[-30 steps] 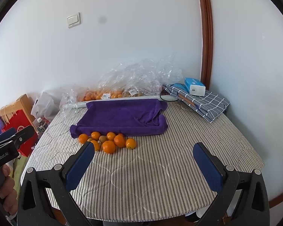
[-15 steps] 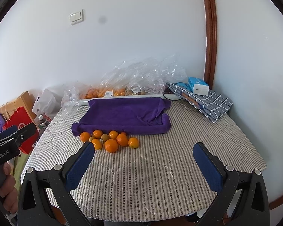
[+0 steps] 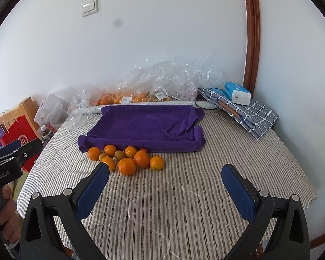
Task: Organize fruits
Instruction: 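Move the right gripper to the orange pile and grasp an orange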
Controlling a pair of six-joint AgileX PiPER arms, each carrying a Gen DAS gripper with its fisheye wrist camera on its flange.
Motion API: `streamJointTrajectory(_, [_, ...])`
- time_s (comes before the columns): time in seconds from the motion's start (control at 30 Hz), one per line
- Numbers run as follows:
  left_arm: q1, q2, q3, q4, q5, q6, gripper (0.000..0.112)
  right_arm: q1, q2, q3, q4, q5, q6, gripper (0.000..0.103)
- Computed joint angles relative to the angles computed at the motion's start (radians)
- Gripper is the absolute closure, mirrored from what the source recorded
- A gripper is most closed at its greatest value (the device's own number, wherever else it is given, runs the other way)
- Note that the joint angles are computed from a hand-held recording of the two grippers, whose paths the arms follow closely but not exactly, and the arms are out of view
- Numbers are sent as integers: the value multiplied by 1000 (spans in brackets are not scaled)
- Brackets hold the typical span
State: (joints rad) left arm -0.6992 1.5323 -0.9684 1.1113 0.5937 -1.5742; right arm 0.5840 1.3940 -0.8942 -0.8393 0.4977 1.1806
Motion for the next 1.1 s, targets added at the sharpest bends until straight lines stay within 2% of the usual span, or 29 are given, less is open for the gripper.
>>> streamJointTrajectory(0.17, [76,67,12,31,-89,-37,10,-17,107,-29,-70,-41,47,1])
streamJointTrajectory(0.4, [147,186,-11,62,-154,-33,11,-36,262,-77,-188,-77,147,3])
streamJointTrajectory(0.57, [202,256,-35,31,-214,8,13,-66,378,-150,-86,-95,50,9])
streamJointTrajectory(0.8, [304,325,-56,-101,-350,166,16,-128,507,-248,177,-141,-210,34])
streamJointTrajectory(0.9, [337,353,-74,-251,-388,331,16,-138,548,-274,203,-150,-229,38])
streamJointTrajectory(1.1, [363,400,-97,-356,-424,454,16,-148,607,-319,255,-155,-284,41])
